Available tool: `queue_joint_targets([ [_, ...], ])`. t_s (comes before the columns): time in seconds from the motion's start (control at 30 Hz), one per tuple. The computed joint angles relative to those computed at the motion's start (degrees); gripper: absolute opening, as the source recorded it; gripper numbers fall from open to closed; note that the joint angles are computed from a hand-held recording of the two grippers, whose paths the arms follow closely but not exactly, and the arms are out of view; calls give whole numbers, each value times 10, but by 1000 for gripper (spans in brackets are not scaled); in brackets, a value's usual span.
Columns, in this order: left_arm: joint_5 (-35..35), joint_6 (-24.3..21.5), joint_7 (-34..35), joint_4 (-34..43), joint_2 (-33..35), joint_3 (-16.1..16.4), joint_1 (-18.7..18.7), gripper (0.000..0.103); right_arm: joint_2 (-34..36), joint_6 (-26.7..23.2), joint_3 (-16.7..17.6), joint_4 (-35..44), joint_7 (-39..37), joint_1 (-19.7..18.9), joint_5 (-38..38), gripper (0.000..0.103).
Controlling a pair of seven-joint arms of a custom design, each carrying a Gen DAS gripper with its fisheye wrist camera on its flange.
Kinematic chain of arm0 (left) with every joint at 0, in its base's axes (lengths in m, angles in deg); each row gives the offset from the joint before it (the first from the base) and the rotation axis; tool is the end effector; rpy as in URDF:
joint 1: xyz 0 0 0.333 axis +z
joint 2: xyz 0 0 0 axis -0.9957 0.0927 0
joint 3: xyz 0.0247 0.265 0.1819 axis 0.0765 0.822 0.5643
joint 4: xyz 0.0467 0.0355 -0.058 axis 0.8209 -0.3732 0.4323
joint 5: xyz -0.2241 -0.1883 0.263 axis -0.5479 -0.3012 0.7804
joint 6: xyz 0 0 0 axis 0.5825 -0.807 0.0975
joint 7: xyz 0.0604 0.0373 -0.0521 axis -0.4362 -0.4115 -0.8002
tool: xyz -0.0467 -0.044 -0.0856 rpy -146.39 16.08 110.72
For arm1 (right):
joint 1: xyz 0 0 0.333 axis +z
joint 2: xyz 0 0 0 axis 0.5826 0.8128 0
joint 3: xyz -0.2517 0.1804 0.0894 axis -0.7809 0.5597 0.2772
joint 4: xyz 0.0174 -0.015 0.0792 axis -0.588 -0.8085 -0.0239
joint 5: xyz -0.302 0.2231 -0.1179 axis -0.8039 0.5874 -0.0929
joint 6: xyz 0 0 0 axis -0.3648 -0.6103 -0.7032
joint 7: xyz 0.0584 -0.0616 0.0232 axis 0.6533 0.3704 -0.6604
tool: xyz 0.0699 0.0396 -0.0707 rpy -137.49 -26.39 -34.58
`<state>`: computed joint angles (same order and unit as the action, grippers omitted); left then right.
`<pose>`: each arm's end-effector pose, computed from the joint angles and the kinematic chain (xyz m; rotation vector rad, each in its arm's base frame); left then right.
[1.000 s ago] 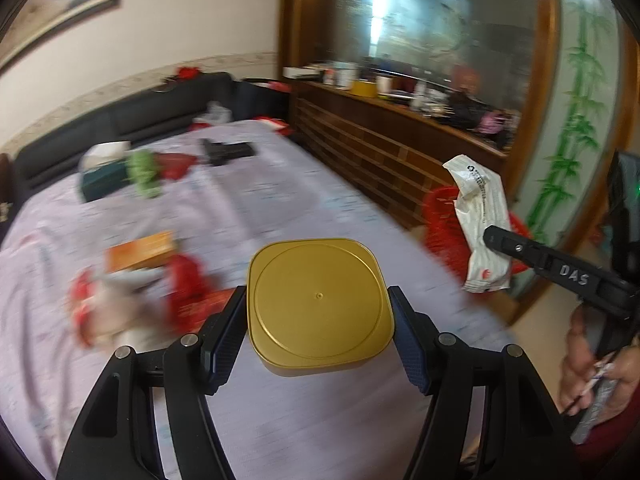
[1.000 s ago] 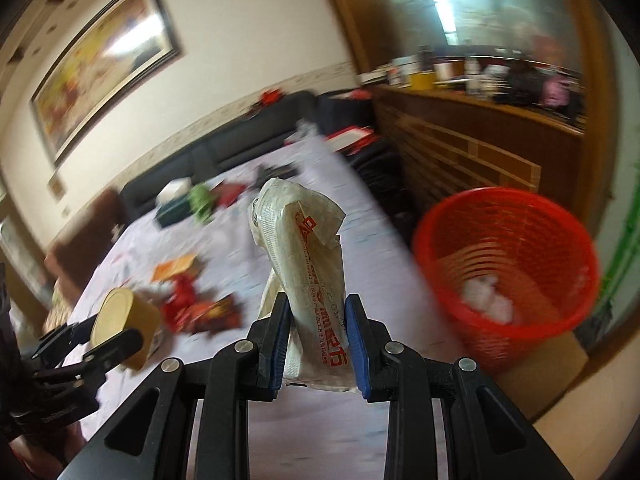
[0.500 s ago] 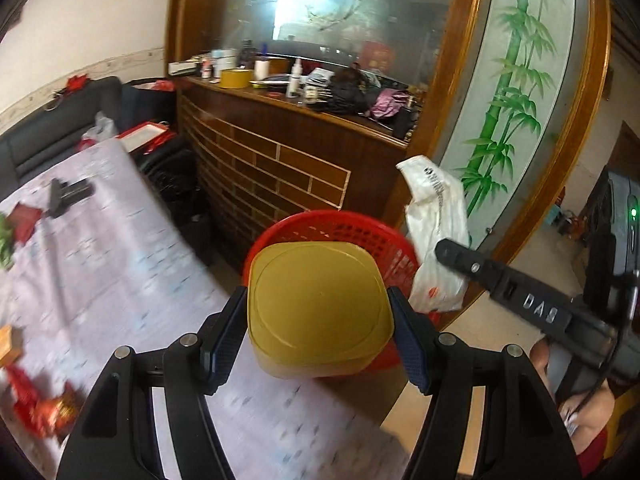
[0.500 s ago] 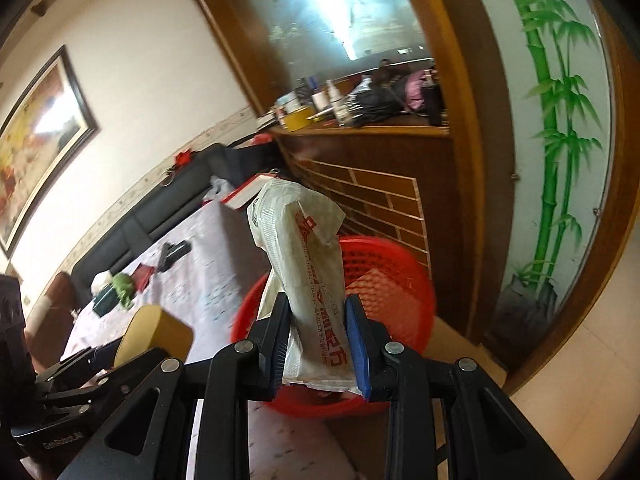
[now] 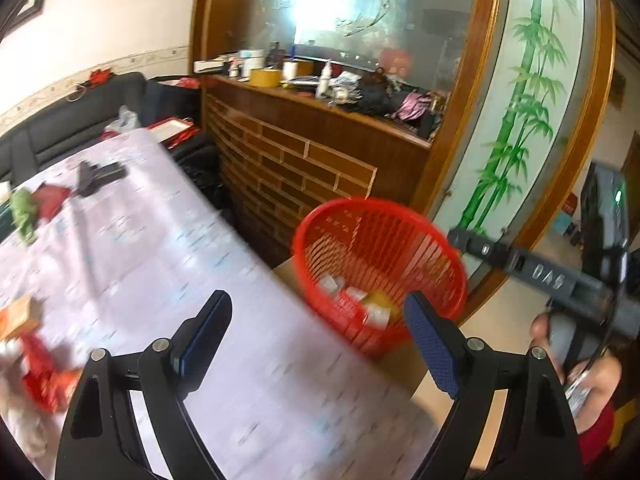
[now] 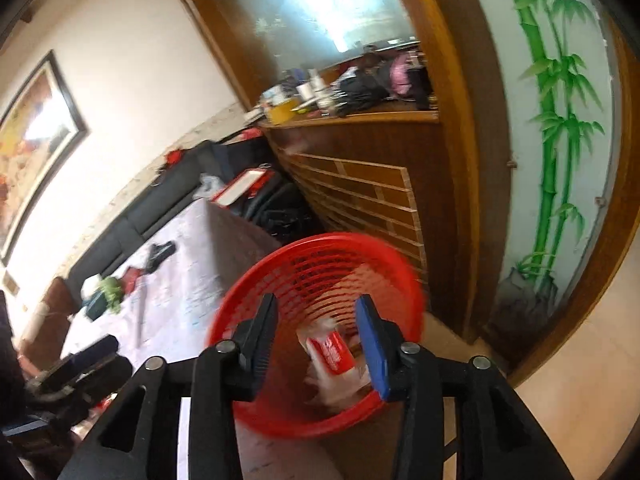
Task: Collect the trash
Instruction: 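Return both tools to the table toward the red wrappers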
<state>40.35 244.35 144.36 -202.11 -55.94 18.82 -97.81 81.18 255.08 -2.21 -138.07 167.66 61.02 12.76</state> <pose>0.5302 -0.2649 0.5277 -1.5838 2.0070 -1.0374 0.5580 0.2723 0.4974 -1.4234 1.6749 -0.3826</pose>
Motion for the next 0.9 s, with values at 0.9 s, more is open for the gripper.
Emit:
queue_joint_targets([
  [0.9,77,-28,-131,-293,-238,-3,239,86,158,-142,152,205,-415,79,320,55],
])
